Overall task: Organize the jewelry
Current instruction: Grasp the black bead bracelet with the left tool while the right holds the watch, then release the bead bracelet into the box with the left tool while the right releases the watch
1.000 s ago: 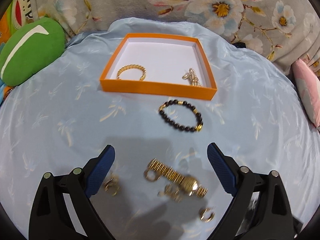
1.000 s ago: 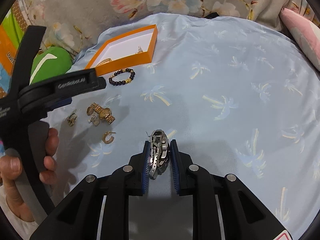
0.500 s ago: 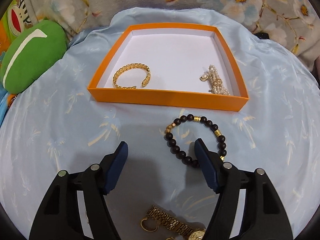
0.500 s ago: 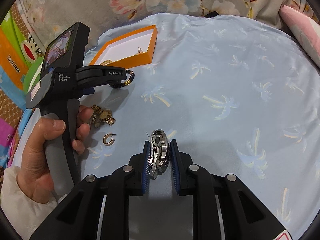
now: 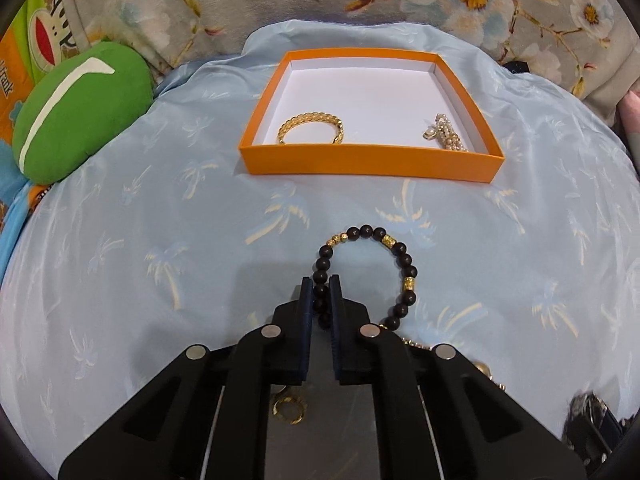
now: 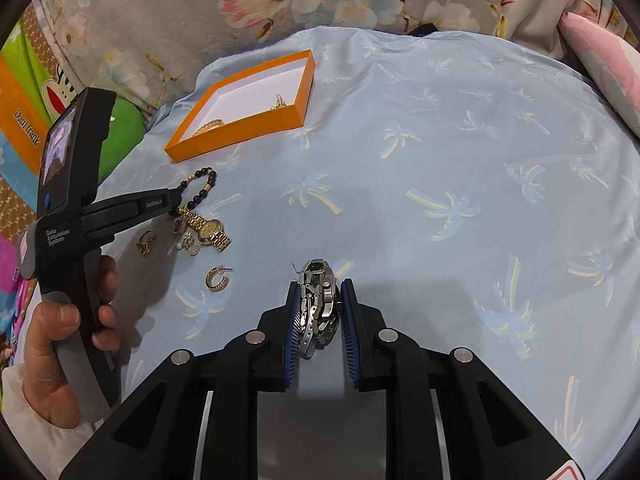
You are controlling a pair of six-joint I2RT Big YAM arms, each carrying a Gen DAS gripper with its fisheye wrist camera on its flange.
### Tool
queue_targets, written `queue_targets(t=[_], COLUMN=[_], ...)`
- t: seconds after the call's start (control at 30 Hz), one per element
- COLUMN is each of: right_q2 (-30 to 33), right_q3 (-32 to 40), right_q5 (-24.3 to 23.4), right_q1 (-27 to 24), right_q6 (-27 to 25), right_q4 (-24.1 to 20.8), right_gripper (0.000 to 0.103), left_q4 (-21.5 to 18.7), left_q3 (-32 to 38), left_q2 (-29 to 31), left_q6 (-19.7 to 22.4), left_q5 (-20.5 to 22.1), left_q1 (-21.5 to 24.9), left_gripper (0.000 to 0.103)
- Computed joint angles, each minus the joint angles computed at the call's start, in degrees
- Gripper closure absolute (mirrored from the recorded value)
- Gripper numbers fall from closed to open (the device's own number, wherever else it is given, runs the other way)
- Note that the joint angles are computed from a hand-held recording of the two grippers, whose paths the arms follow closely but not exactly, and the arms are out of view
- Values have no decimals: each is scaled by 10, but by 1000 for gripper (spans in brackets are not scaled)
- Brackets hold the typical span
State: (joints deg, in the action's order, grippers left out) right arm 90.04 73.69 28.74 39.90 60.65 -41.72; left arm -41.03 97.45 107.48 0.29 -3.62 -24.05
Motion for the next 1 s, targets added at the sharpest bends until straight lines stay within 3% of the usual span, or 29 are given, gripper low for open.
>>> queue_targets(t=[0.23, 0.57, 0.83, 1.0], right_q2=[-3, 4, 24, 68], right_q3=[-3, 13, 80, 160], right_q5=[2, 2, -28, -62], right_q1=[0, -1, -48, -96], right_q6=[1, -22, -116, -181], right_q4=[6, 10, 32, 34], right_gripper=[85, 85, 85, 85], left_q4=[10, 18, 6, -3], left_q3=[-27, -54, -7, 87], left_q2=[-31, -72, -65, -17], left_q6=[-18, -4, 20, 46], left_q5=[51, 91, 102, 76], left_q1=[21, 40, 42, 28], left_gripper=[96, 96, 96, 96])
